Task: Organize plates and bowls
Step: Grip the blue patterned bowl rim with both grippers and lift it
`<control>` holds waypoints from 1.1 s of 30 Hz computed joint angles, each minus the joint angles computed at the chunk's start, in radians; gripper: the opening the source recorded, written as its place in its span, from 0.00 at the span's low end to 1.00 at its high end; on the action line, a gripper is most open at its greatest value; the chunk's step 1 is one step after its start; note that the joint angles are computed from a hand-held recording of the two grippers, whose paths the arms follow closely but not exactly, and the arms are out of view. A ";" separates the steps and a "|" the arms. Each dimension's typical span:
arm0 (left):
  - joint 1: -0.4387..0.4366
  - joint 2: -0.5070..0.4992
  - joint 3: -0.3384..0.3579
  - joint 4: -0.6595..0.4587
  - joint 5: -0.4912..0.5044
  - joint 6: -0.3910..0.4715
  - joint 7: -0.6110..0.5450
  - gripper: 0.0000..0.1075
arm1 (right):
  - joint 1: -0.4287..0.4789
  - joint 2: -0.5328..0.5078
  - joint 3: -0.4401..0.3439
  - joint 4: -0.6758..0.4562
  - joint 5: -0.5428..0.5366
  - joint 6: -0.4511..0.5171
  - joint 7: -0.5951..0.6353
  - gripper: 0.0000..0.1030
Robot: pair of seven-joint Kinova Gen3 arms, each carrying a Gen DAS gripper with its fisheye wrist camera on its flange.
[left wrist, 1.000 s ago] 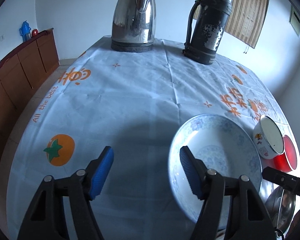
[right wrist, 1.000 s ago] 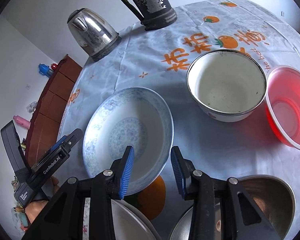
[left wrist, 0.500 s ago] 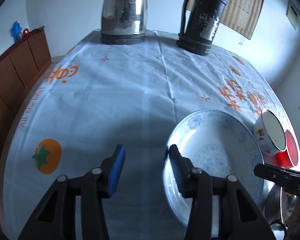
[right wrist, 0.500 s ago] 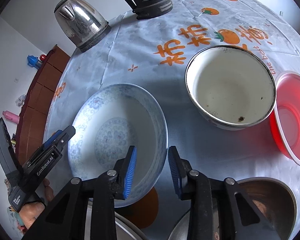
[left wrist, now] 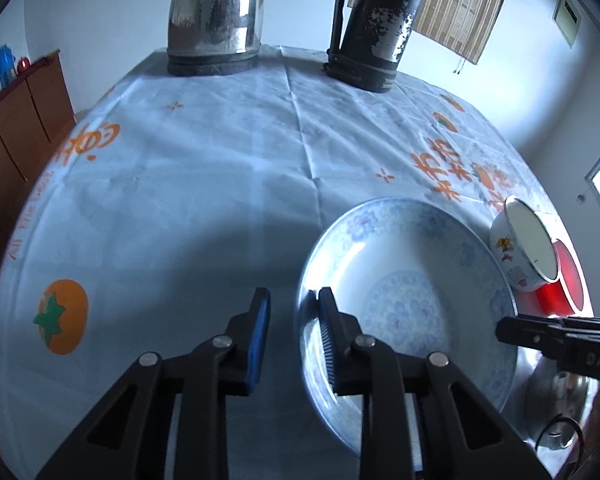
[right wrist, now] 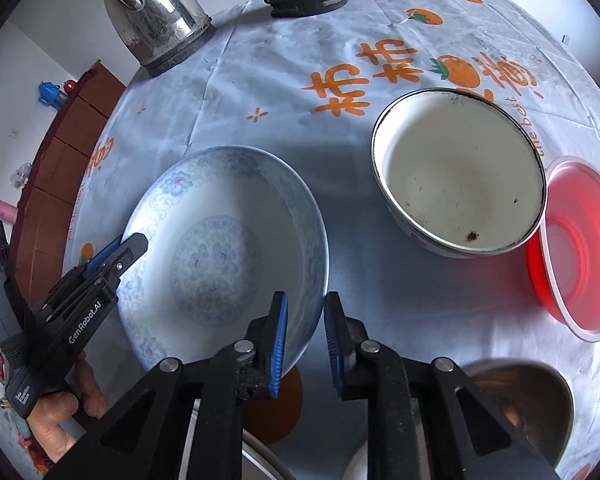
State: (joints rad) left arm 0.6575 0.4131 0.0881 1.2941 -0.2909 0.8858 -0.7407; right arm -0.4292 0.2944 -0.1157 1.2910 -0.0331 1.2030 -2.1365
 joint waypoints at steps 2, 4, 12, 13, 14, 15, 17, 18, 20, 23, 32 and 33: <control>-0.022 -0.010 0.009 0.020 0.027 -0.029 -0.012 0.21 | 0.016 0.008 0.000 -0.002 -0.026 -0.002 0.002 0.22; -0.039 -0.017 0.018 0.038 0.050 -0.056 -0.026 0.18 | 0.024 0.013 0.000 0.002 -0.044 -0.008 0.002 0.22; -0.081 -0.023 0.038 0.065 0.132 -0.111 -0.087 0.10 | 0.046 0.001 -0.006 0.072 -0.087 -0.106 0.017 0.21; -0.081 -0.025 0.036 0.069 0.138 -0.118 -0.086 0.10 | 0.039 -0.002 -0.006 0.078 -0.074 -0.112 0.017 0.20; -0.082 -0.028 0.033 0.075 0.143 -0.125 -0.082 0.10 | 0.029 -0.009 -0.005 0.089 -0.055 -0.125 0.015 0.20; -0.081 -0.031 0.028 0.081 0.146 -0.130 -0.072 0.10 | 0.023 -0.014 -0.005 0.096 -0.045 -0.134 0.014 0.18; -0.062 -0.037 0.006 0.088 0.126 -0.130 -0.026 0.09 | 0.032 -0.028 -0.011 0.124 -0.060 -0.174 0.029 0.16; -0.046 -0.043 -0.008 0.095 0.101 -0.133 0.005 0.09 | 0.045 -0.034 -0.016 0.139 -0.084 -0.196 0.048 0.14; -0.024 -0.052 -0.023 0.102 0.057 -0.133 0.053 0.09 | 0.058 -0.044 -0.027 0.157 -0.120 -0.225 0.081 0.14; -0.035 -0.072 -0.010 0.124 0.044 -0.160 0.072 0.09 | 0.049 -0.058 -0.027 0.170 -0.120 -0.252 0.085 0.14; 0.007 -0.113 -0.009 0.131 -0.060 -0.164 0.150 0.09 | 0.029 -0.130 -0.024 0.197 -0.063 -0.303 0.056 0.13; 0.008 -0.122 -0.007 0.137 -0.068 -0.170 0.158 0.09 | 0.031 -0.135 -0.025 0.204 -0.067 -0.313 0.058 0.13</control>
